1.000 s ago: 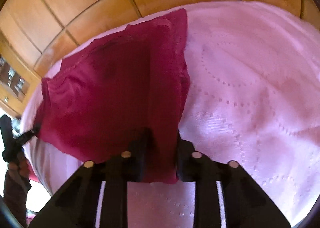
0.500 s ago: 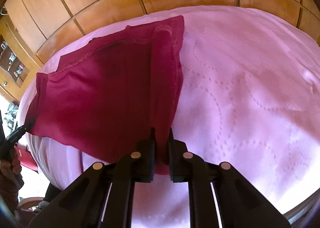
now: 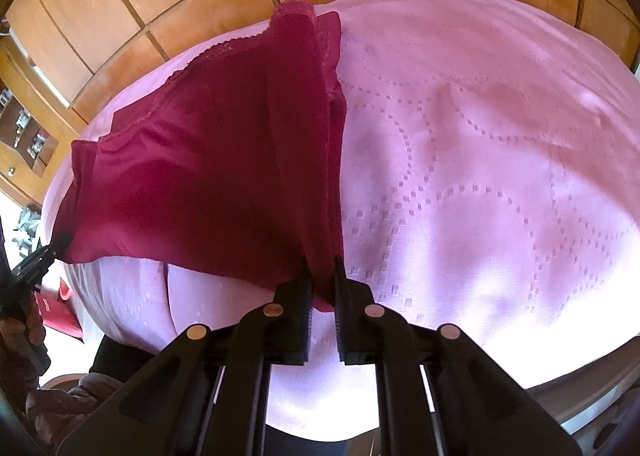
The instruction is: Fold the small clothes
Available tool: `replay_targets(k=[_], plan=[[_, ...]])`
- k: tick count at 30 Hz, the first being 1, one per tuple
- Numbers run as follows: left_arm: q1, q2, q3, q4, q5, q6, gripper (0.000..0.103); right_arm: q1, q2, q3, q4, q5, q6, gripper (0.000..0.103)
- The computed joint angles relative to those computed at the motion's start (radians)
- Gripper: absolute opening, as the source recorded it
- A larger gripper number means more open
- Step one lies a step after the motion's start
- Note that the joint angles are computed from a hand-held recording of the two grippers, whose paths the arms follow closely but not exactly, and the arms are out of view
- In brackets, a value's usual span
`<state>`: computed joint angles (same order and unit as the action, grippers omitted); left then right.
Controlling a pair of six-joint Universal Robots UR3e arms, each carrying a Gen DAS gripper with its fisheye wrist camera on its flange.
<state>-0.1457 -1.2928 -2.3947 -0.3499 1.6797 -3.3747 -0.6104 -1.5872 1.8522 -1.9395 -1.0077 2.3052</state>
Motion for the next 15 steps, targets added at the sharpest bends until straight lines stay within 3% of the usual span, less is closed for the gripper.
replay_targets(k=[6,15], plan=[[-0.010,-0.016,0.004,-0.002,0.010,-0.009,0.015,0.029,0.044,-0.042,-0.034,-0.008,0.041,0.013],[-0.018,-0.041,0.013,-0.008,0.010,-0.034,0.015,0.064,0.121,-0.115,-0.102,-0.023,0.121,0.043]])
